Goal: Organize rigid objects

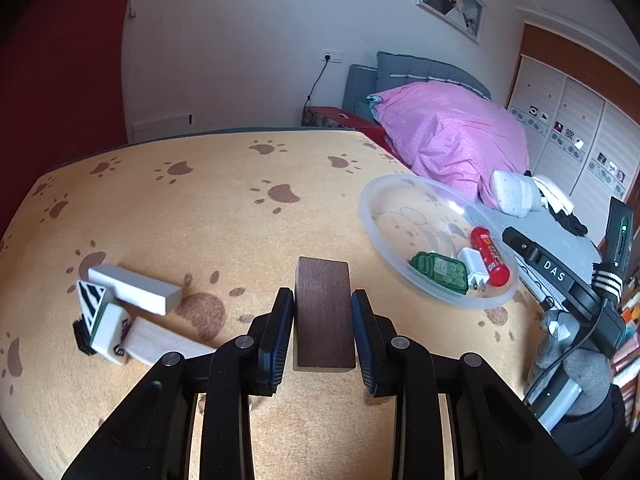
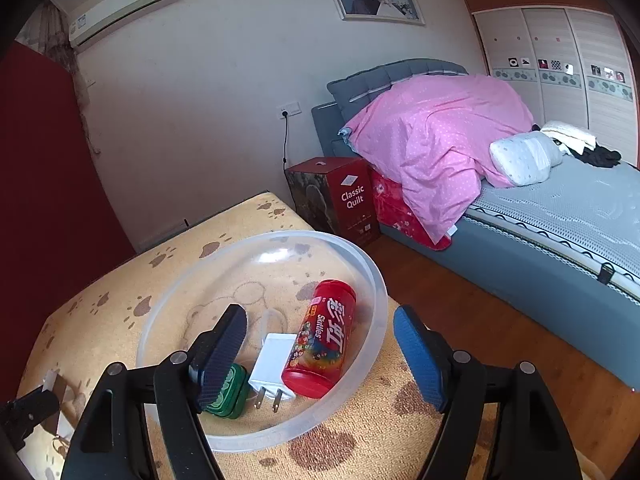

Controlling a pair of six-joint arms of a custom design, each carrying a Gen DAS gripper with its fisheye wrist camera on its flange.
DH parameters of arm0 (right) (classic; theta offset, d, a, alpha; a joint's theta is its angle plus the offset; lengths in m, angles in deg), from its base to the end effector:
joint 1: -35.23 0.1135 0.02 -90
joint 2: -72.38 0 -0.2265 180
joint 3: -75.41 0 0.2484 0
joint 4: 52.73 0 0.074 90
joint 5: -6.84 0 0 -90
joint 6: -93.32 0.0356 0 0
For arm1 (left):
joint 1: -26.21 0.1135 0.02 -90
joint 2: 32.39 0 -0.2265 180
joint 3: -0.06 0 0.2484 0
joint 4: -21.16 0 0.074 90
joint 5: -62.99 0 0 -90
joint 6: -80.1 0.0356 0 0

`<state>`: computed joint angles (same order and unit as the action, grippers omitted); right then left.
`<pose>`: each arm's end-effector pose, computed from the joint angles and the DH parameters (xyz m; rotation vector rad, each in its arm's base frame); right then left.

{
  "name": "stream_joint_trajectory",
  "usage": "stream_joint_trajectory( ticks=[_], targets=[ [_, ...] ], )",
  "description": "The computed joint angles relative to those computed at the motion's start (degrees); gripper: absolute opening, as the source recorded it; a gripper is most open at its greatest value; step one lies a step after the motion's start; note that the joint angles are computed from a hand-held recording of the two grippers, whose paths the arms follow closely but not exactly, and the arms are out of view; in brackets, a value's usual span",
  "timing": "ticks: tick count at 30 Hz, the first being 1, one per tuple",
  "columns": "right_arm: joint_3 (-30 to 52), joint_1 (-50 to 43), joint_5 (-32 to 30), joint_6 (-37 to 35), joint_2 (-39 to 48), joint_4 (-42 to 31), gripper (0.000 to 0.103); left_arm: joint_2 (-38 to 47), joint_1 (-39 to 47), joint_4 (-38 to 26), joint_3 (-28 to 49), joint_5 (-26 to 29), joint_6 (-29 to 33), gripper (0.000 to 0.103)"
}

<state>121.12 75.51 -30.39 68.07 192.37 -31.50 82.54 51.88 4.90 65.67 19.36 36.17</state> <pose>0.2151 0.1451 -0.0058 0.7659 1.9299 -0.0753 0.2979 0.1146 0.0408 0.6147 2.2172 -0.5046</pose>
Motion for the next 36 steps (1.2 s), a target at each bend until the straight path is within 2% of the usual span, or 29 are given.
stream_joint_trajectory(
  ticks=[13, 24, 25, 28, 36],
  targets=[
    [-1.34, 0.04, -1.28, -0.92, 0.52, 4.29, 0.082, -0.63, -13.35, 6.09, -1.88, -2.98, -8.46, 0.030],
    [-2.04, -0.06, -1.43, -0.98, 0.30, 5.35, 0.083, 4.71, -20.88, 10.73, 2.43, -6.16, -15.56, 0.032],
    [-2.04, -0.06, -1.43, -0.98, 0.30, 5.35, 0.083, 5.22, -21.17, 11.22, 2.78, -6.56, -16.16, 0.034],
    [-1.71, -0.02, -1.28, -0.83, 0.53, 5.14, 0.083, 6.04, -20.94, 12.47, 2.86, -7.18, -17.70, 0.059],
    [-1.26, 0.12, -1.03, -0.88, 0.83, 4.68, 0.085, 6.95, -19.12, 14.36, 2.47, -9.92, -17.81, 0.069]
  ],
)
